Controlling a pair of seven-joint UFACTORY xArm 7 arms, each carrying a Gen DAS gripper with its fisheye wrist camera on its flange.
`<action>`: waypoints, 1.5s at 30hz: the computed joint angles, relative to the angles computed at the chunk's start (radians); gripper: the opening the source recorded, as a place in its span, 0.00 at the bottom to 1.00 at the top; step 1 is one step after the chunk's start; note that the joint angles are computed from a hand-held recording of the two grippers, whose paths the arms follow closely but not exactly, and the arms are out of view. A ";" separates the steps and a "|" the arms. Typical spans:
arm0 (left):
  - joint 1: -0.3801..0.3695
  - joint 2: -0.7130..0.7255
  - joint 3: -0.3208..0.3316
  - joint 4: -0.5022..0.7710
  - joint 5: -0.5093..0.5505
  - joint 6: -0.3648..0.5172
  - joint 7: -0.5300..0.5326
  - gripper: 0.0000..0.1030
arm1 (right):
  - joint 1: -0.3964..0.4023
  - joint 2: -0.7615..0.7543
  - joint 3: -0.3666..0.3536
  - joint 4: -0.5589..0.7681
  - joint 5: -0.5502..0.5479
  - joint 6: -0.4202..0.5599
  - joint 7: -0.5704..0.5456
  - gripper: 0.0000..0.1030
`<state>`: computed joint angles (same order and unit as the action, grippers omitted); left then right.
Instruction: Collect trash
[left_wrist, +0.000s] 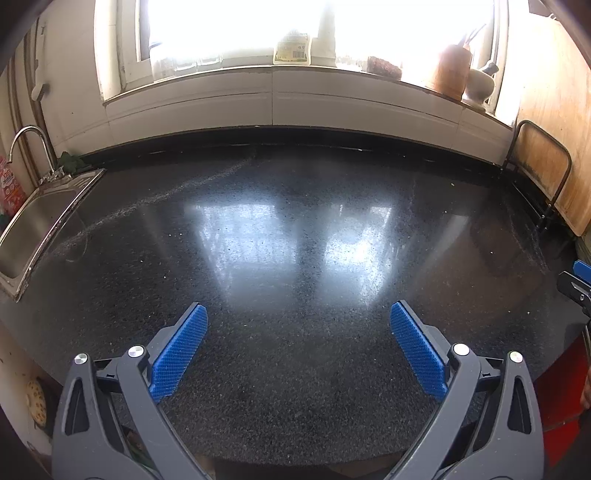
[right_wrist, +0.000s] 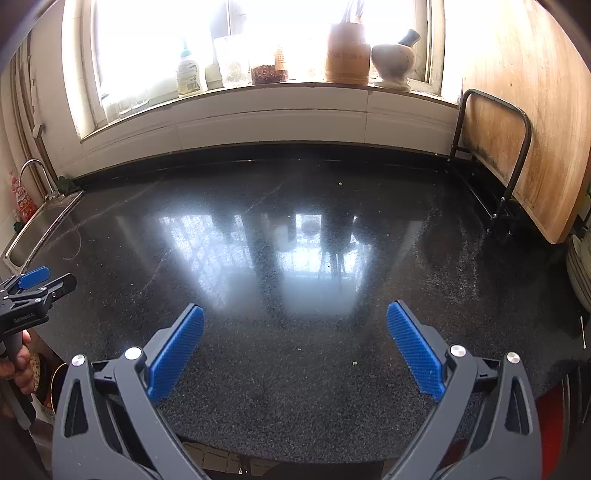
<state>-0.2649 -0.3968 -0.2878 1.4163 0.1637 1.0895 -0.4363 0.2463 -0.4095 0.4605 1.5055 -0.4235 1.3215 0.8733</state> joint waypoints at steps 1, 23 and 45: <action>-0.001 -0.002 0.002 -0.001 -0.002 0.000 0.001 0.93 | 0.000 0.000 0.002 0.001 -0.002 0.001 0.002 0.93; -0.002 -0.005 0.001 0.007 -0.012 0.001 0.008 0.93 | 0.000 0.005 0.016 0.023 -0.017 0.027 0.010 0.93; -0.011 0.012 0.018 0.033 -0.047 0.004 0.029 0.93 | 0.013 0.015 0.010 0.029 -0.026 0.024 0.003 0.93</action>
<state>-0.2758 -0.3849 -0.2701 1.4492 0.1166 1.0938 -0.4076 0.2595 -0.3945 0.4704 1.5347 -0.4498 1.3454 0.8764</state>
